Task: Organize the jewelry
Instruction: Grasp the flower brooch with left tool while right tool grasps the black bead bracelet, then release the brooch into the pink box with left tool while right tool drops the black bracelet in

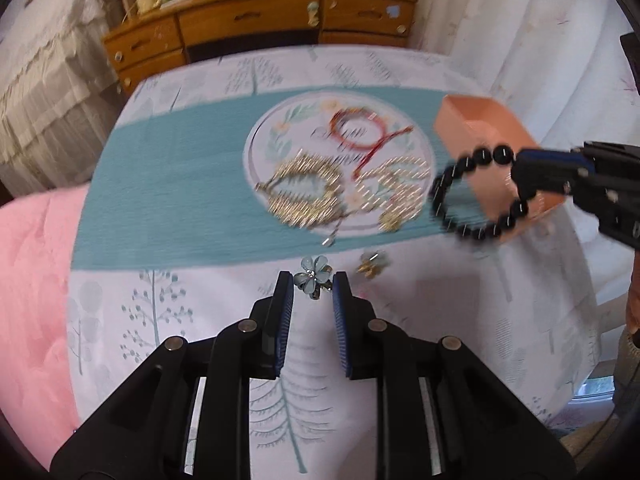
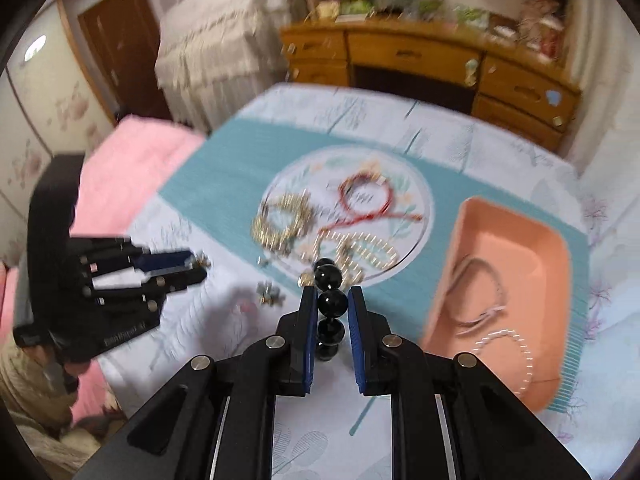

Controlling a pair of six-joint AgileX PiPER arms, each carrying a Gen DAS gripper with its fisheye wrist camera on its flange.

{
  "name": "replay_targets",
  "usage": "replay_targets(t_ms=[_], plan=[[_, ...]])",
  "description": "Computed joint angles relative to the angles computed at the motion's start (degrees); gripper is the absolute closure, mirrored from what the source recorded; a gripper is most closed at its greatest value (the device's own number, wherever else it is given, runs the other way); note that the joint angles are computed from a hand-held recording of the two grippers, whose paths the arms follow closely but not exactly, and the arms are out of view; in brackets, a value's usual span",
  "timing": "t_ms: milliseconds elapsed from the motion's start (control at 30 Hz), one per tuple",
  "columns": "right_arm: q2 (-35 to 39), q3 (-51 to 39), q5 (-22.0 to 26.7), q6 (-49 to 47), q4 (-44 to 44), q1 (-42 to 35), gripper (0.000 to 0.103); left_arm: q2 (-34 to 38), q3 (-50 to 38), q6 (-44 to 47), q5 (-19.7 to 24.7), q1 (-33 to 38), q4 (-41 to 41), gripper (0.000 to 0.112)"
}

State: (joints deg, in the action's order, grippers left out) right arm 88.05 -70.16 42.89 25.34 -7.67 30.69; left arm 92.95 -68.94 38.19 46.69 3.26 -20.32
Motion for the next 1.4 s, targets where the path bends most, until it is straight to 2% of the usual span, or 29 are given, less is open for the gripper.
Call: replay_targets(t_ms=[200,467,533,700,867,1000,1133,1333,1400], plan=[[-9.54,3.65,-0.14,7.94,-7.23,-3.84,0.088,-2.68,-4.53,-4.31,1.85,-6.56,1.23,0.095],[-14.53,11.08,-2.11,5.06,-3.37,-14.38,0.088,0.83,-14.62,-13.01,2.86,-18.78,6.21,0.095],[-14.53,12.95,-2.80,2.21,-0.53,-17.66,0.088,2.98,-17.69,-14.85,3.48,-21.30,7.09,0.095],[-12.51,17.08,-4.36,3.58,-2.87,-21.19,0.088,9.14,-24.73,-19.09,4.46,-26.14,8.59,0.095],[-9.87,20.10,-8.07,0.64,-0.37,-24.24,0.088,15.20,-30.81,-22.44,5.23,-29.78,10.63,0.095],[-9.74,20.97,-8.06,0.43,0.99,-25.31,0.084,20.91,-36.86,-25.29,6.76,-31.98,11.80,0.095],[-11.76,22.33,-8.88,7.48,-5.76,-23.17,0.065,26.91,-43.36,-26.83,9.19,-32.75,11.12,0.095],[-14.69,23.06,-7.93,13.21,-11.47,-20.43,0.064,36.01,-53.06,-30.76,12.15,-34.06,12.61,0.095],[-14.87,23.10,-7.72,14.13,-12.37,-19.81,0.064,39.16,-57.30,-31.20,15.01,-33.99,11.84,0.095]])
